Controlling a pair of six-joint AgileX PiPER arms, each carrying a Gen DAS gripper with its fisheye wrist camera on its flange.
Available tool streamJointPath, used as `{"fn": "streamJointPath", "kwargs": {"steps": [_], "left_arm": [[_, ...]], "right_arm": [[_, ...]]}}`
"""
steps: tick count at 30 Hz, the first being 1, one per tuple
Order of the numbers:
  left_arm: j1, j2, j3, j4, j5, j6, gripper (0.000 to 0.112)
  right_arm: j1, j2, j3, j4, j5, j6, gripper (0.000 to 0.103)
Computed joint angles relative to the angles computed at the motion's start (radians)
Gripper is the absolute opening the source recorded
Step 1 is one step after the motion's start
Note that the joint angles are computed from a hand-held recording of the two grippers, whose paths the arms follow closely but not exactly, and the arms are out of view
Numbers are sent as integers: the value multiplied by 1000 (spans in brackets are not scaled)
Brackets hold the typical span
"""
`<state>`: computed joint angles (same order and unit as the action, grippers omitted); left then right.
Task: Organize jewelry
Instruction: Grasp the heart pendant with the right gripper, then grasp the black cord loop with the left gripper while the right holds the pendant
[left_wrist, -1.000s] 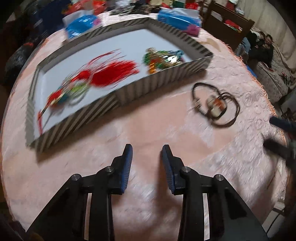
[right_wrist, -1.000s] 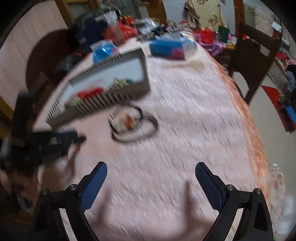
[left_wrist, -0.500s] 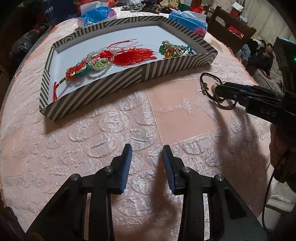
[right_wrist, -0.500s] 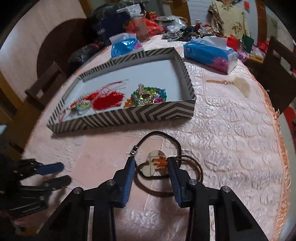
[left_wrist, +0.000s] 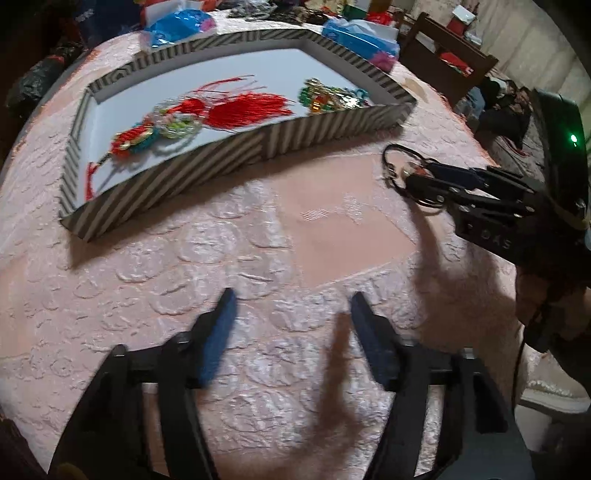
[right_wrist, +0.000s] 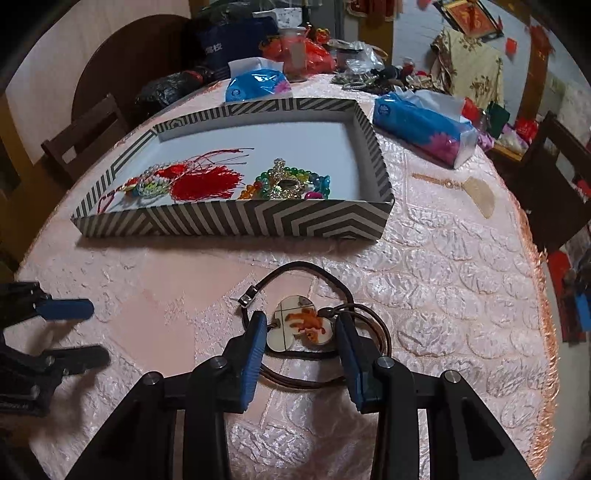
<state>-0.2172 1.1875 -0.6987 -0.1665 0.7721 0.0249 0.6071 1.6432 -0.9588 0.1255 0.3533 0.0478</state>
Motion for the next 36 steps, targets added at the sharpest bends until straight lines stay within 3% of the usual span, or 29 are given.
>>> {"fn": "streamJointPath", "kwargs": {"steps": [1, 5, 11, 16, 20, 24, 26, 30, 34, 36], "left_arm": [[-14, 8, -4, 5, 4, -6, 82], [-55, 15, -10, 59, 0, -88, 82], [-102, 46, -64, 110, -42, -165, 82], [-212, 170, -180, 163, -76, -218, 82], [-258, 271, -282, 210, -83, -278, 81], [-266, 367, -366, 205, -73, -289, 64], [-265, 389, -375, 211, -66, -295, 46], [-290, 407, -370, 277, -86, -356, 31], [-251, 390, -341, 166, -119, -247, 6], [-240, 382, -326, 128, -131, -211, 5]], "right_arm": [[1, 3, -8, -11, 11, 10, 36], [-10, -25, -22, -20, 59, 49, 36], [-138, -253, 107, 179, 99, -57, 36], [-203, -394, 228, 208, 171, -52, 36], [-188, -433, 317, 229, 176, -64, 36], [-144, -426, 366, 206, 155, -33, 36], [-117, -438, 391, 164, 125, 8, 36], [-145, -451, 422, 256, 98, -82, 36], [-153, -441, 424, 291, 87, -135, 36], [-146, -446, 425, 274, 91, -128, 36]]}}
